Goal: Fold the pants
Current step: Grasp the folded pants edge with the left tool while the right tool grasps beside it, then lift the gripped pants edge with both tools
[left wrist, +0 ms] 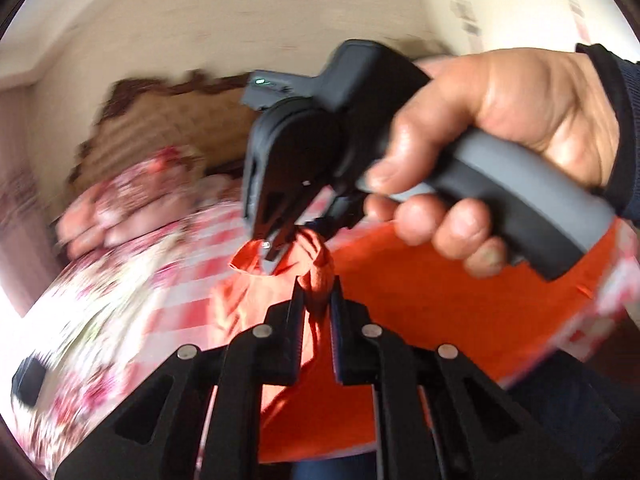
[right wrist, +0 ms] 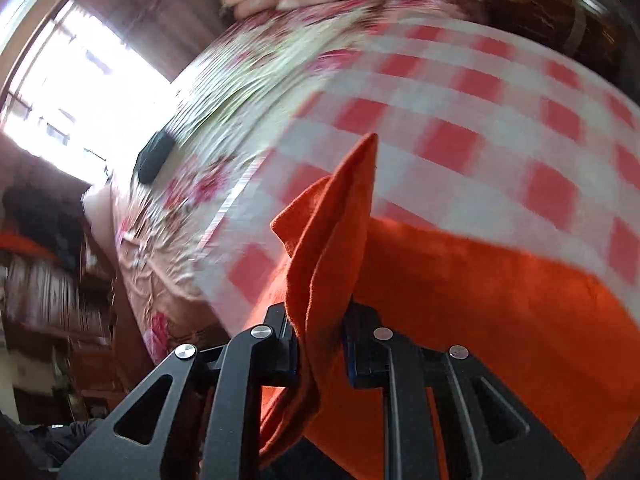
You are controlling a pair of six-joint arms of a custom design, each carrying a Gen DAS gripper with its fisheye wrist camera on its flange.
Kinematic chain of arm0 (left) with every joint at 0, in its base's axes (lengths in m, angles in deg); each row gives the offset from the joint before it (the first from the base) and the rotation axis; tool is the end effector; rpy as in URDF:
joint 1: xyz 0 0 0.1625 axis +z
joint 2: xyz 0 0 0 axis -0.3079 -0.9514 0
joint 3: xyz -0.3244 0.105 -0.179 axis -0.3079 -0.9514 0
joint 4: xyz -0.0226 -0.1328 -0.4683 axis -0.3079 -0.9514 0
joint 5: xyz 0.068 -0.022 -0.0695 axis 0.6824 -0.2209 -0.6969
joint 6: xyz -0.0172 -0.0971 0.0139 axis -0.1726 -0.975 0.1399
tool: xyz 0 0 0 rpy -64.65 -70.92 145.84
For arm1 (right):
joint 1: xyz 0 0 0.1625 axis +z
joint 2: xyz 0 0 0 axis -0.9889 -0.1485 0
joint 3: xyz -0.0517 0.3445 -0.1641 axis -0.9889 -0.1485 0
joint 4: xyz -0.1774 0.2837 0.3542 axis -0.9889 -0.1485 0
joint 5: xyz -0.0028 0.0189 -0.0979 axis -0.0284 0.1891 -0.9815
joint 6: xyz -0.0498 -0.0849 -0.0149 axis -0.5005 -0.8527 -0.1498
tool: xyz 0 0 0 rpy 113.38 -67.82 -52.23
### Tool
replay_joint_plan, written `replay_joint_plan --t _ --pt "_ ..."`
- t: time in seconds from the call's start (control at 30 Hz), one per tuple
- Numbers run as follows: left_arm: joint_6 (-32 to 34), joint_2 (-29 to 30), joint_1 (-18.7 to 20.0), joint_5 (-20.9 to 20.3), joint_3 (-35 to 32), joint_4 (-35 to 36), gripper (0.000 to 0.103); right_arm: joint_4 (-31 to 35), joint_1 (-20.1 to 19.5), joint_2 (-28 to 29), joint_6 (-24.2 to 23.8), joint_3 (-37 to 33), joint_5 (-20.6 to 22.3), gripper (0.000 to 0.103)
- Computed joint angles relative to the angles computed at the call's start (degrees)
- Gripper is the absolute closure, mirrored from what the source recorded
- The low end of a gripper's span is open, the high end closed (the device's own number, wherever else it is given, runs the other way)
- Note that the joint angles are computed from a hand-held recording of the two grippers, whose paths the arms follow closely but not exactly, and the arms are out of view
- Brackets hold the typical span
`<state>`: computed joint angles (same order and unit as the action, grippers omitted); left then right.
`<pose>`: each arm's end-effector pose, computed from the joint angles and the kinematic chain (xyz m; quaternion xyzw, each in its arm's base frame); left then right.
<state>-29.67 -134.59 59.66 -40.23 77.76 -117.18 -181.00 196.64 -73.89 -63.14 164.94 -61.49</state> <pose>-0.1655 -0.4093 0.2590 0.4953 0.7498 -0.3488 0.2661 0.3908 -0.6098 0.0674 0.0824 -0.9720 0.1539 0.1570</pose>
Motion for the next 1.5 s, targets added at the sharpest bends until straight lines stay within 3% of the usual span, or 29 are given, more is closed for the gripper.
replay_joint_plan --t 0.1,0.13,0.2,0.27,0.3,0.33,0.5,0.6,0.67,0.7,0.77,0.9,1.03,1.2,1.43,1.5 --pt "0.15 3.24 -1.27 -0.57 1.96 1.06 0.092 -8.67 -3.96 -6.29 2.97 10.89 1.28 0.085" --pt "0.42 4.02 -1.34 -0.33 2.36 1.51 0.092 -11.44 -5.44 -7.72 3.91 13.73 2.42 0.077" --pt "1.77 4.96 -1.66 0.64 3.4 1.33 0.092 -16.16 -7.41 -9.44 3.58 17.35 5.96 0.073" --pt "2.15 5.45 -2.36 1.88 4.26 0.66 0.092 -19.56 -8.34 -10.12 2.15 18.84 9.58 0.048" --pt "1.85 5.78 -2.7 2.56 4.34 0.81 0.092 -21.1 -8.12 -9.96 1.11 18.95 9.74 0.025" --pt "1.19 6.73 -3.83 3.63 4.56 0.25 0.092 -21.09 -7.25 -9.39 0.21 18.29 7.59 0.014" --pt "1.51 9.36 -5.14 5.43 5.08 -1.56 0.092 -16.61 -4.81 -7.35 -2.06 15.28 1.11 0.015" --pt "2.09 9.32 -5.0 5.58 5.1 -1.57 0.092 -16.57 -4.62 -6.79 -1.77 14.92 -1.52 0.037" --pt "2.34 9.57 -5.25 5.85 5.14 -1.75 0.092 -17.39 -5.51 -7.27 -0.72 15.46 -0.05 0.06" --pt "2.29 9.78 -5.43 5.99 5.18 -1.76 0.092 -17.69 -5.9 -7.37 -0.73 15.61 0.63 0.081" --pt "2.96 10.26 -5.67 6.63 4.9 -2.67 0.092 -18.69 -6.94 -8.93 -1.04 17.26 2.03 0.089" --pt "1.11 9.38 -8.02 6.6 4.33 -2.28 0.092 -24.21 -5.98 -11.04 -2.01 19.3 1.34 0.091" --pt "-0.65 11.91 -8.31 5.37 3.74 -0.5 0.092 -22.59 -6.64 -12.13 -1.06 20.42 -1.27 0.091" --pt "0.13 12.66 -7.56 4.79 3.88 -0.08 0.092 -23.75 -7.42 -12.76 -0.78 22.49 -0.73 0.091" --pt "1.15 13.18 -7.32 5.29 4.3 -0.95 0.092 -22.87 -6.59 -11.46 -0.88 21.45 -3.11 0.087" --pt "-0.63 12.33 -7.38 4.46 4.32 2.63 0.09 -22.87 -6.72 -11.77 -1.45 21.75 -3.33 0.086"
